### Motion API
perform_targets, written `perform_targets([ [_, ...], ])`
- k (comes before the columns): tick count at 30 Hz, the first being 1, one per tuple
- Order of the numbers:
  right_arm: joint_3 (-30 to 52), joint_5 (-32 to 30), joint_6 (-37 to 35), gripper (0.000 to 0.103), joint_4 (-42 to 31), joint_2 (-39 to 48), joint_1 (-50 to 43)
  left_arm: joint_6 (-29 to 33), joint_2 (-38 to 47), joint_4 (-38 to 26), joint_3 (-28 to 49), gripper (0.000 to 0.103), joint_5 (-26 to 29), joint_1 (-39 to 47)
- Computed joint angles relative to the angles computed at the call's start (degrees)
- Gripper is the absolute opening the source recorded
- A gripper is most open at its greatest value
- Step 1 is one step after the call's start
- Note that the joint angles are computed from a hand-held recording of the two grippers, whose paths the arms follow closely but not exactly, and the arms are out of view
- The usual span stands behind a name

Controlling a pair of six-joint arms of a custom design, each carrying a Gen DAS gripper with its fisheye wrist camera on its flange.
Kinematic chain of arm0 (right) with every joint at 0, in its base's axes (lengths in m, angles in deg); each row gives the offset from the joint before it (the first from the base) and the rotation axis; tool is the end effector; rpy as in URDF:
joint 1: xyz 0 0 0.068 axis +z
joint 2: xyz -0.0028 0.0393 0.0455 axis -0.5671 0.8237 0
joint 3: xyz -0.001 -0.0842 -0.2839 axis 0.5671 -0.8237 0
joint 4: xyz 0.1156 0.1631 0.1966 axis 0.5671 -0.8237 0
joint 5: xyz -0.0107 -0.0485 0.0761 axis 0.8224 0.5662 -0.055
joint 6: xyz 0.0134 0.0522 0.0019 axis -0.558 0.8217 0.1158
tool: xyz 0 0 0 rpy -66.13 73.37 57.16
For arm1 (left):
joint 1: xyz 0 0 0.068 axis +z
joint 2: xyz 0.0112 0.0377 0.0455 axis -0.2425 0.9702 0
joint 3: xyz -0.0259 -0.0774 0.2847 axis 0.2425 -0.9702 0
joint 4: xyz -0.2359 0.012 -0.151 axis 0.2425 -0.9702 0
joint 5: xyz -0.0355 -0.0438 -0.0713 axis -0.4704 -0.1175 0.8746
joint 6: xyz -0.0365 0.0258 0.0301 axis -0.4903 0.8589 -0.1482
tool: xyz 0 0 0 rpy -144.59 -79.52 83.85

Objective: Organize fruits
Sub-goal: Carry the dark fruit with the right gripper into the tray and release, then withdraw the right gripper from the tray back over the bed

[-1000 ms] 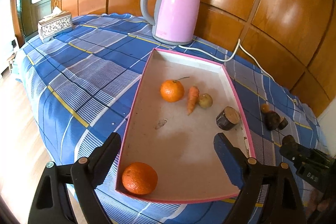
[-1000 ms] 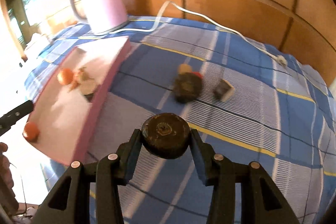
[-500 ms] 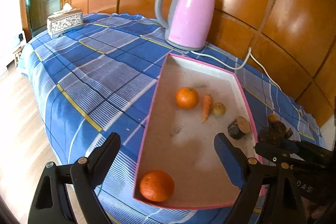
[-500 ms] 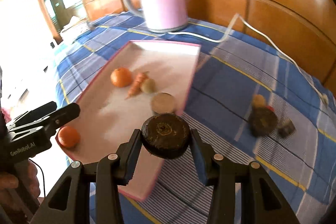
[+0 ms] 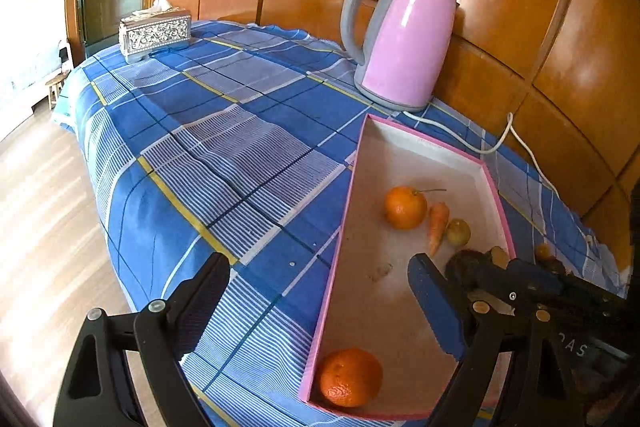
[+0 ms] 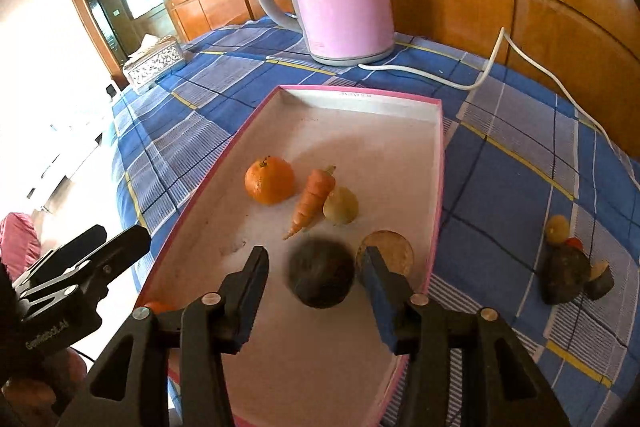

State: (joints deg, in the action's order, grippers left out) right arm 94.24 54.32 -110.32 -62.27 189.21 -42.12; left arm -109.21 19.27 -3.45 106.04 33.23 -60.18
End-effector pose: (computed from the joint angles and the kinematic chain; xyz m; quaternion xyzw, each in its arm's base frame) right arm 0.3277 -0.0260 0.0829 -0.2976 0.9074 0.1621 0.2487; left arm 0.1888 -0.1642 0.0686 -0.2950 0.8790 0.0010 0.3747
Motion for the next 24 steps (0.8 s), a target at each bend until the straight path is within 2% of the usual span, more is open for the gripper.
perform_targets([
  [6, -2.12, 1.00, -0.48, 0.054, 2.31, -0.86, -2.00, -0.08, 0.48, -0.18, 0.48, 0.091, 0.00, -0.42],
  [16, -7.70, -0.06, -0.64, 0.054, 8.71, -5.98, -11.72, 1.79, 0.78, -1.47, 2.80, 0.091, -0.32, -2.80],
  [24, -6.56, 1.79, 0.33, 0.055, 12.48, -4.28, -20.39, 3.11, 1.57, -2.39, 4.94, 0.091, 0.19, -4.12],
])
